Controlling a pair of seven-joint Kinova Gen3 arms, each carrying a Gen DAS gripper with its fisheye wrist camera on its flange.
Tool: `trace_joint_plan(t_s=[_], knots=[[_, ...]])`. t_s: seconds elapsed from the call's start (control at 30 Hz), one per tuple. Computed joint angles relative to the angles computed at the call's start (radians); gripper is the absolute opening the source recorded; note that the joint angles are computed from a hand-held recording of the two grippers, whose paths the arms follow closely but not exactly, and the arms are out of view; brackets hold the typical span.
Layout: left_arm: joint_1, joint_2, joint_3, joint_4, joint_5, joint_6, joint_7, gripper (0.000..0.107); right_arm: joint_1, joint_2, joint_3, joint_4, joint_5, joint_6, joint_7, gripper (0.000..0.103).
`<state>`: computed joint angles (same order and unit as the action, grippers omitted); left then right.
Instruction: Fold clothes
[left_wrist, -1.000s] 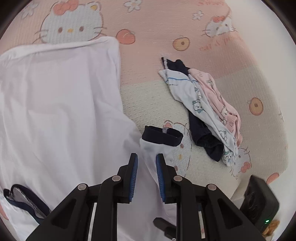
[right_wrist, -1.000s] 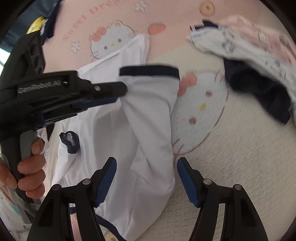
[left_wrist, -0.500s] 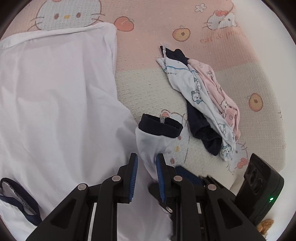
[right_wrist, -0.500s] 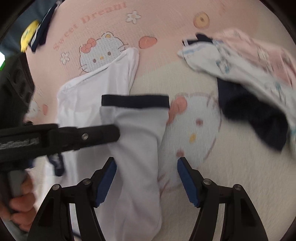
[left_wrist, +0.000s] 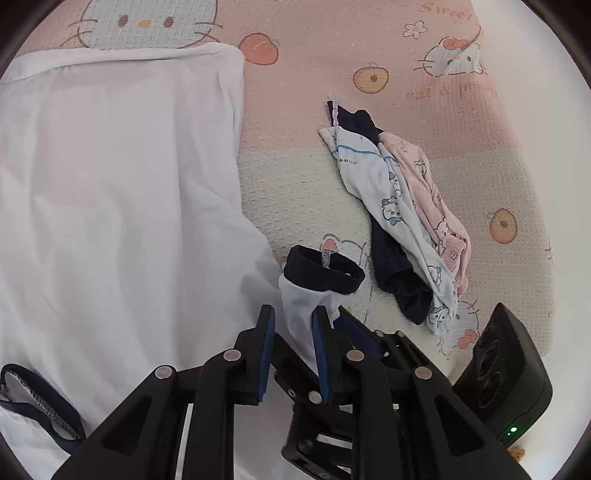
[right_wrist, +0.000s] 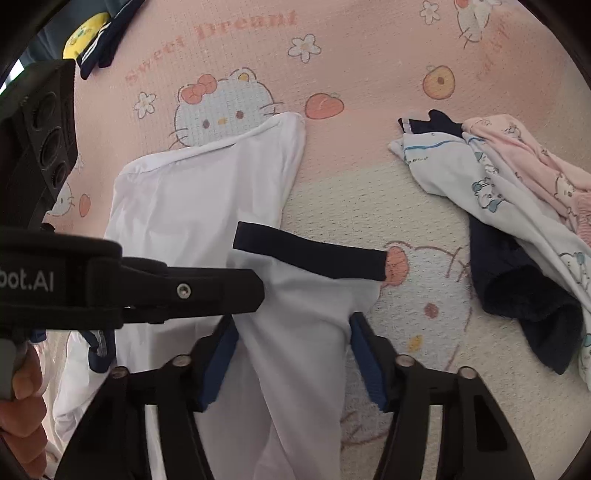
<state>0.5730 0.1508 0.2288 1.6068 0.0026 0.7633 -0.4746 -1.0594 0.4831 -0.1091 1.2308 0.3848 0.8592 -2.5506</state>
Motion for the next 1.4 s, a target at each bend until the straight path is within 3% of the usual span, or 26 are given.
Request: trace_joint_plan(t_s=[0.07,0.13,0.27,0.3,0.37,0.4,0.43,0.63,0.73,0.77,0.93,1.1,1.23,1.4], knots=[[0.002,0.003,0.000,-0.008,-0.006,0.010,0.001,0.018,-0.030,0.021,0.037,-0.035,-0.001,0.036,0.004,0.028],[-0.009,0.003,0.002,-0.008,0.019,0.006,-0.018,0.018,-0.010,0.016,0.024,-0.023,-0.023,0.017,0.004,0.018],[-0.041,0.001,0.002,0.000,0.101,-0.003,-0.047,0.020,0.047,-0.044,-0.011,0.102,-0.054,-0.129,-0.040,0.015],[-0.043,0.003,0.000,-0.005,0.109,0.006,-0.041,0.026,0.058,-0.057,-0.015,0.131,-0.064,-0.165,-0.050,0.015],[-0.046,0.000,0.000,-0.004,0.119,0.001,-0.042,0.046,0.065,-0.072,-0.015,0.163,-0.070,-0.202,-0.061,0.015],[-0.042,-0.003,0.000,-0.004,0.113,-0.002,-0.038,0.065,0.068,-0.077,-0.018,0.168,-0.072,-0.203,-0.058,0.015],[-0.039,-0.005,0.000,-0.005,0.107,-0.004,-0.035,0.072,0.059,-0.080,-0.013,0.170,-0.062,-0.199,-0.064,0.015],[-0.036,-0.001,0.006,-0.019,0.112,-0.009,-0.054,0.073,0.067,-0.100,-0.017,0.195,-0.070,-0.225,-0.104,0.019],[-0.042,-0.002,0.005,-0.006,0.132,-0.020,-0.059,0.072,0.055,-0.097,-0.005,0.185,-0.054,-0.203,-0.133,0.043],[-0.045,-0.003,0.005,-0.001,0.139,-0.022,-0.059,0.073,0.054,-0.100,-0.003,0.190,-0.048,-0.209,-0.146,0.045],[-0.052,-0.010,0.002,0.009,0.152,-0.024,-0.054,0.073,0.080,-0.115,-0.008,0.226,-0.064,-0.255,-0.200,0.045],[-0.055,-0.005,0.002,-0.008,0.147,-0.015,-0.053,0.073,0.138,-0.126,-0.028,0.269,-0.150,-0.300,-0.207,0.045],[-0.047,0.034,0.002,-0.073,0.123,0.035,-0.068,0.073,0.163,-0.149,-0.032,0.316,-0.189,-0.350,-0.229,0.045],[-0.005,0.102,-0.005,-0.195,0.065,0.139,-0.079,0.073,0.162,-0.173,-0.027,0.342,-0.186,-0.368,-0.236,0.036]])
